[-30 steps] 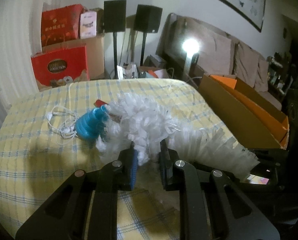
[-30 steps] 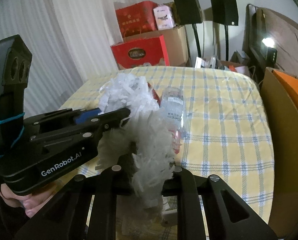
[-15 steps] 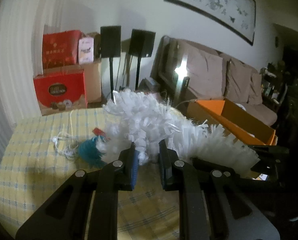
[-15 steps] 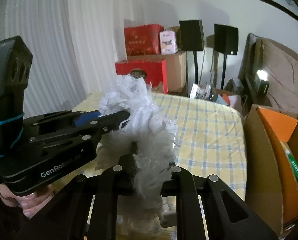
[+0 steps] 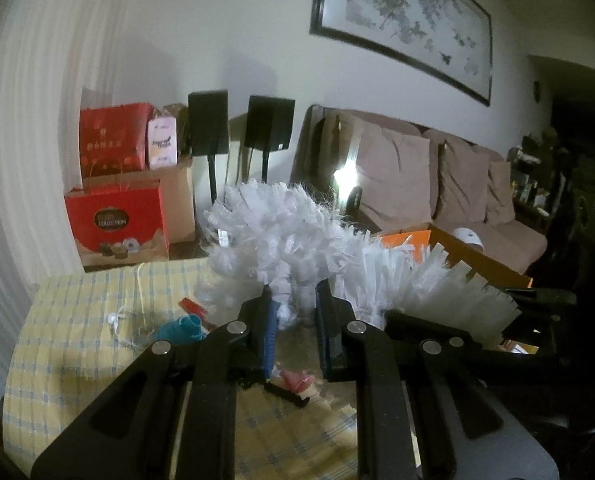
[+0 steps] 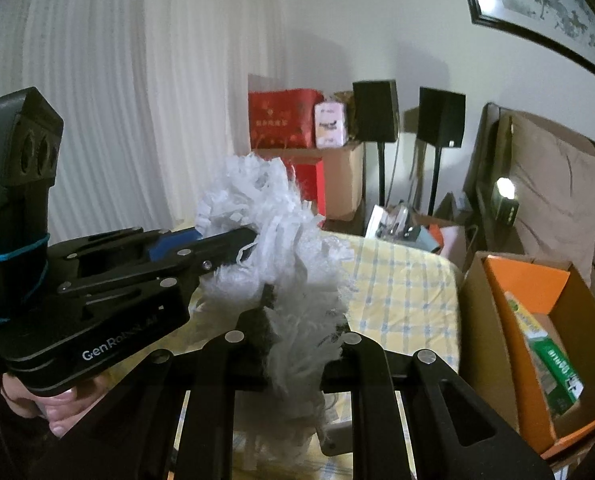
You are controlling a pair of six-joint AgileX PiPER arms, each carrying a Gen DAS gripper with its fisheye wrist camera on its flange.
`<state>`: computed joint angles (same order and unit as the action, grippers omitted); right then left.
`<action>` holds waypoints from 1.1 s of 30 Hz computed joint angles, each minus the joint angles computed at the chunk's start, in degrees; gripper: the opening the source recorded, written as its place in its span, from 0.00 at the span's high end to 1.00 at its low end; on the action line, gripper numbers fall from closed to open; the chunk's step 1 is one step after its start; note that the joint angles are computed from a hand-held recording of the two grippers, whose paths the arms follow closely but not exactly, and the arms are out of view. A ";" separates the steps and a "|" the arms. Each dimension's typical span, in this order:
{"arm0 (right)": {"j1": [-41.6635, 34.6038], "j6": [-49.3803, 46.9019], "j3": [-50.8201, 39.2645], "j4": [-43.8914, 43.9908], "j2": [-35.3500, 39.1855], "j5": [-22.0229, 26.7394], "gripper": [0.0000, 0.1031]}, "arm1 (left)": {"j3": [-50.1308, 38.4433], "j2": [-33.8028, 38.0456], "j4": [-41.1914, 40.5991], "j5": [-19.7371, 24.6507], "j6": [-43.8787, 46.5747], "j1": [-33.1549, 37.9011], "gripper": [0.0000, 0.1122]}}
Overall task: Organize objects
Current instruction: 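Carry the feather duster with both grippers toward the orange-lined cardboard box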
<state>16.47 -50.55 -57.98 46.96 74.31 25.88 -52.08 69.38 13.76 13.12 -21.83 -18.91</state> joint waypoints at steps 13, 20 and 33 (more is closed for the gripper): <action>-1.70 2.87 -1.07 -2.62 -4.78 2.24 0.86 | -2.66 -1.28 9.31 2.04 -9.14 -3.75 0.87; -4.78 1.28 -1.67 -0.88 -5.82 4.16 0.86 | -4.94 0.07 12.02 2.64 -11.44 -5.81 0.87; -11.07 -2.75 -3.21 2.35 -6.49 8.26 0.91 | -8.06 3.41 15.97 2.40 -15.46 -8.73 0.87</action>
